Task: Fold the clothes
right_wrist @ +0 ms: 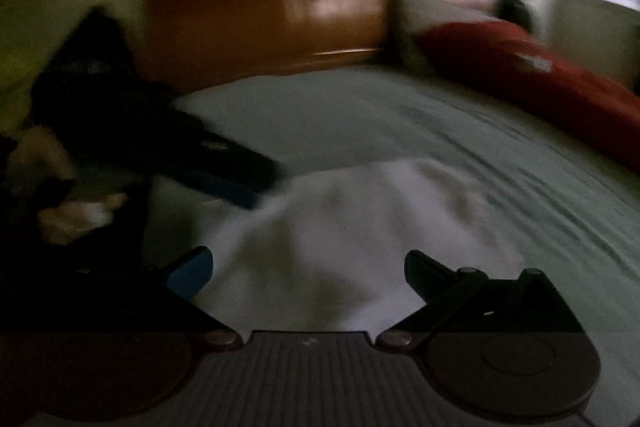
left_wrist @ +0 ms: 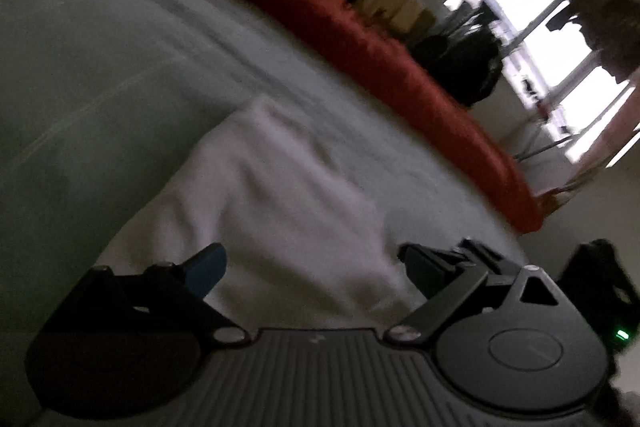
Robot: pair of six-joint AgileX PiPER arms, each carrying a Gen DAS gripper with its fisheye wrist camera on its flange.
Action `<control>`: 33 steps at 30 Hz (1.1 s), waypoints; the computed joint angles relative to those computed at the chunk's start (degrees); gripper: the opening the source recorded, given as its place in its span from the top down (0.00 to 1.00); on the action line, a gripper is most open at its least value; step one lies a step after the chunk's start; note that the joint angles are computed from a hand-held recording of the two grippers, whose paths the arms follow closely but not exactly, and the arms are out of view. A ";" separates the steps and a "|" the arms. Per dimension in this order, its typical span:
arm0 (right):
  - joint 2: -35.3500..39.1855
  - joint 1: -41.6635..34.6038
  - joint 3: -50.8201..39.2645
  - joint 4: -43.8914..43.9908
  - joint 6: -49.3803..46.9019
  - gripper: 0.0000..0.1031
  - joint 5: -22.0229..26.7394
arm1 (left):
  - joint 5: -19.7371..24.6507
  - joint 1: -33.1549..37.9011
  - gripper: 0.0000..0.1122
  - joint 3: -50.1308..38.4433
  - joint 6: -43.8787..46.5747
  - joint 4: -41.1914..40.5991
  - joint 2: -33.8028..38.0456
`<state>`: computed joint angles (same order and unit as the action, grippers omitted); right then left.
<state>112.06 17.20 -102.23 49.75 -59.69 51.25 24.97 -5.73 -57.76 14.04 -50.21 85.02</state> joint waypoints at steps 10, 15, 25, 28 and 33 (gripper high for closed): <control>0.22 1.11 0.46 -0.18 -4.07 0.00 1.32 | 1.81 1.07 0.15 -8.94 -0.01 -0.02 4.33; 7.24 2.87 -6.10 -5.60 3.74 0.00 1.90 | 5.01 -1.60 0.15 -26.90 -9.56 12.29 17.42; 0.41 0.08 3.00 0.96 0.96 0.00 1.50 | 2.46 -2.76 0.14 -28.25 -11.88 16.90 20.18; -2.06 -1.15 5.59 3.05 0.88 0.00 2.61 | 2.59 -3.85 0.14 -33.30 -16.42 22.35 23.87; -7.76 -1.97 12.23 2.12 0.46 0.00 2.02 | 3.07 -5.09 0.14 -39.08 -22.80 29.41 29.61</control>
<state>104.30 15.24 -90.00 51.86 -59.23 53.27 28.04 -10.82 -96.84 -8.77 -20.80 114.63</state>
